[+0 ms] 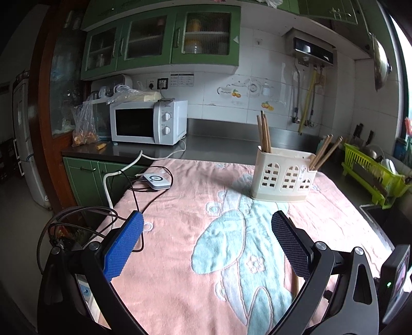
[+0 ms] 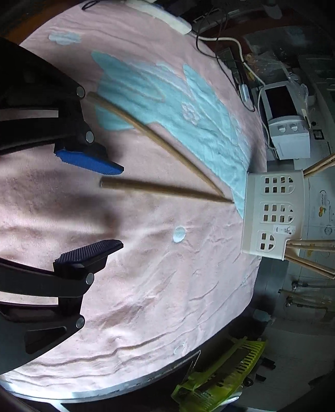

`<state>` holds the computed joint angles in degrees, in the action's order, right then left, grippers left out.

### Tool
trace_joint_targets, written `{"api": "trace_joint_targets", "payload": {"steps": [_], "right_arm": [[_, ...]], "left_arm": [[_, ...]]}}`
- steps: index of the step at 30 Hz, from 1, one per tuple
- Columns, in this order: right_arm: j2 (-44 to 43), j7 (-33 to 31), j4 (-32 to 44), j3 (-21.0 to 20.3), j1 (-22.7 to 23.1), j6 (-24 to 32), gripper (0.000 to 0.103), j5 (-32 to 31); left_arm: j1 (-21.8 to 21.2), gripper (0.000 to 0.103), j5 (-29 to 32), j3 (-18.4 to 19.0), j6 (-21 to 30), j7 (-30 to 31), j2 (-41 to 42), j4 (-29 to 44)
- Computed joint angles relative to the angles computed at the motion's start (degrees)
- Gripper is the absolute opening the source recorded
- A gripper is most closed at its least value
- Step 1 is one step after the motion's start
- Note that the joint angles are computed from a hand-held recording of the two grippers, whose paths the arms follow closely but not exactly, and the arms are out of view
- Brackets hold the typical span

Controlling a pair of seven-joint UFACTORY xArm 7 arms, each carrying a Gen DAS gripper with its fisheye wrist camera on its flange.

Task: Organize utensils
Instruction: 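Close the right tool on a chopstick while the left tool moves over the other, then close the left tool on the last chopstick while the right tool holds its chopstick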

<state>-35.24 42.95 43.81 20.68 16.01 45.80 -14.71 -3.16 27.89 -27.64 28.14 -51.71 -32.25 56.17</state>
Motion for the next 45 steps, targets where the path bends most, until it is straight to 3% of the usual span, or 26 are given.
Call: {"api": "trace_joint_targets", "payload": {"steps": [2, 5, 11, 16, 25, 32, 34, 45], "right_arm": [[1.49, -0.29, 1.06, 0.03, 0.12, -0.93, 0.048, 0.12], [4.21, -1.00, 2.22, -0.73, 0.07, -1.99, 0.036, 0.19], [6.74, -2.78, 2.94, -2.99, 0.40, -3.86, 0.030, 1.82], [7.30, -4.71, 3.83, -3.43, 0.31, -2.19, 0.008, 0.86], [-0.38, -8.36, -1.48, -5.62, 0.03, -1.11, 0.007, 3.59], [-5.86, -11.21, -4.97, -6.69, -0.51, 0.25, 0.007, 6.44], [-6.86, -12.07, -5.69, -7.01, -0.61, 0.40, 0.007, 7.19], [-9.02, -15.10, -7.70, -7.93, -0.93, -0.55, 0.007, 10.53]], "left_arm": [[-0.57, 0.098, -0.18, 0.09, 0.19, 0.55, 0.10, -0.01], [-1.54, 0.098, -0.65, 0.43, 0.63, 1.47, 0.12, -0.09], [-2.56, 0.098, -0.89, 0.32, 1.87, 2.87, 0.02, -0.58], [-4.78, 0.098, -2.40, 0.96, 2.77, 4.39, 0.80, -0.96], [-11.09, 0.097, -4.84, 0.64, 3.03, 8.61, 4.44, -1.02], [-16.79, 0.083, -7.14, 1.50, 3.25, 11.15, 10.10, -0.33], [-18.44, 0.072, -7.80, 2.04, 2.90, 12.03, 11.92, 0.00], [-24.89, 0.036, -12.56, 6.36, 4.53, 14.85, 21.05, 3.49]]}}
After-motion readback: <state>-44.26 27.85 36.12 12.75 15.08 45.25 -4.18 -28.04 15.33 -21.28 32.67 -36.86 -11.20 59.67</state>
